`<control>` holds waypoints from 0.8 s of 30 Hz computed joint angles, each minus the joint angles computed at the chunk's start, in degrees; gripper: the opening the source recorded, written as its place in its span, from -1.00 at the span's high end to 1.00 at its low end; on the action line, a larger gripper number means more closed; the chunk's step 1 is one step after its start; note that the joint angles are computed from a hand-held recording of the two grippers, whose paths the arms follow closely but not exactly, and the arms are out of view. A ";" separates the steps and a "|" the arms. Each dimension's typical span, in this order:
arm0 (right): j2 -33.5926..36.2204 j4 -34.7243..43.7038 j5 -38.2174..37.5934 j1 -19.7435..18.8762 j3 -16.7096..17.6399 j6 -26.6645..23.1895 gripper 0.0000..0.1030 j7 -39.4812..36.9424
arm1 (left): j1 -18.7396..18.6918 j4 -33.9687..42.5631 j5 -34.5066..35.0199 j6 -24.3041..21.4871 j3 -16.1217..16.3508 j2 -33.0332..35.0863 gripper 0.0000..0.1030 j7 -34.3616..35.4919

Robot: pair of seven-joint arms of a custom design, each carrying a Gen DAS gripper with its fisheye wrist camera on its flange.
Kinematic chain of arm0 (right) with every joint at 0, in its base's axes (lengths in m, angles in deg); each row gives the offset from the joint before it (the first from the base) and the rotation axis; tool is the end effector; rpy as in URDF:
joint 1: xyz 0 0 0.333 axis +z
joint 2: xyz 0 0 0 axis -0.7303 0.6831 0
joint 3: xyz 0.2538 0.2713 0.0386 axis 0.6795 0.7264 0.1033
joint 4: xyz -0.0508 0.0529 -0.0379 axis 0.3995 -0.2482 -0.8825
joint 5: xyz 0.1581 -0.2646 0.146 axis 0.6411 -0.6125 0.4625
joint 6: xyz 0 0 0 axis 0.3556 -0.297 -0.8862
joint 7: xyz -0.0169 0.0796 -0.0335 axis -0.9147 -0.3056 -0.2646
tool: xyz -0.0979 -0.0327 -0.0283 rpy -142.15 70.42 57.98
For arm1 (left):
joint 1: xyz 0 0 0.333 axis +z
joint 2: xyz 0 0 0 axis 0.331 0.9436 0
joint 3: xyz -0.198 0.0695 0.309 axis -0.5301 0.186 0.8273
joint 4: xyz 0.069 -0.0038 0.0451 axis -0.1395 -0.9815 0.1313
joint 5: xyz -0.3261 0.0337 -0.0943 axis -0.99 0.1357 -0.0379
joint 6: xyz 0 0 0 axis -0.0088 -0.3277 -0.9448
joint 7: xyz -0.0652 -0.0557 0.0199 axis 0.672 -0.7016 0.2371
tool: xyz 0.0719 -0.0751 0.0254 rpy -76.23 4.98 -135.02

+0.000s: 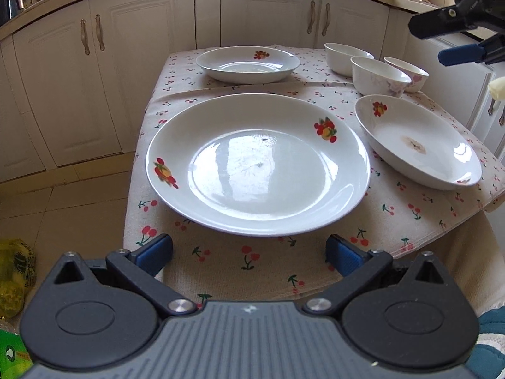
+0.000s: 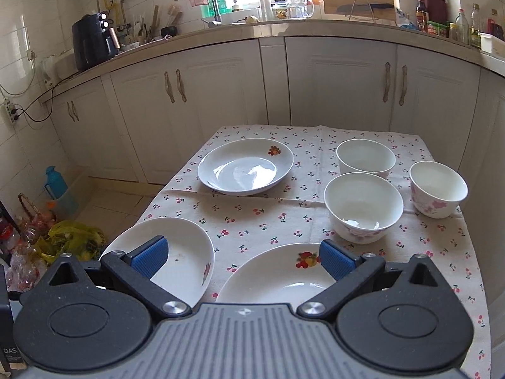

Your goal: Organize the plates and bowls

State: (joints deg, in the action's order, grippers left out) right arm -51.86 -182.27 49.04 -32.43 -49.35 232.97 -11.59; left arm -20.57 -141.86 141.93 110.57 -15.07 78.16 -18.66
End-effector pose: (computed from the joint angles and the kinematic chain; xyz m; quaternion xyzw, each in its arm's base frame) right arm 0.6671 0.2438 0.4491 -0.7660 0.4762 -0.1589 0.4014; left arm 0.5506 -0.5066 0.3373 -0.6463 0.6608 -0.2826 0.2563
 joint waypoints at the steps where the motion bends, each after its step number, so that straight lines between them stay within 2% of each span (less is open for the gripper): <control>1: 0.42 0.75 -0.41 0.21 -0.36 -1.14 -1.00 0.48 | 0.12 -0.09 0.44 0.57 0.18 0.02 -0.99 -0.04; 4: 2.18 3.54 -1.37 0.40 -0.73 -4.09 -1.00 1.05 | 0.10 -0.31 2.06 2.03 0.94 0.10 -0.99 -0.96; 6: 3.61 5.77 -1.12 -0.44 0.27 -6.43 -1.00 0.32 | 0.09 -0.59 3.28 3.04 1.35 0.06 -0.99 -1.70; 8: 5.02 8.45 -1.67 -0.68 0.29 -10.17 -1.00 0.05 | 0.36 -0.68 3.65 3.56 1.22 0.04 -0.99 -1.39; 14: 9.55 17.43 -6.79 1.72 -3.32 -20.60 -1.00 4.13 | 1.44 -0.46 2.48 4.52 0.51 0.20 -1.00 1.31; 18: 12.50 22.73 -10.15 2.94 -4.36 -24.43 -1.00 4.73 | 0.91 -0.91 4.33 6.02 1.83 0.16 -1.00 -0.43; 24: 18.57 34.19 -14.07 3.26 -4.48 -34.13 -1.00 5.64 | 1.21 -1.60 6.93 8.41 2.40 -0.04 -1.00 -1.43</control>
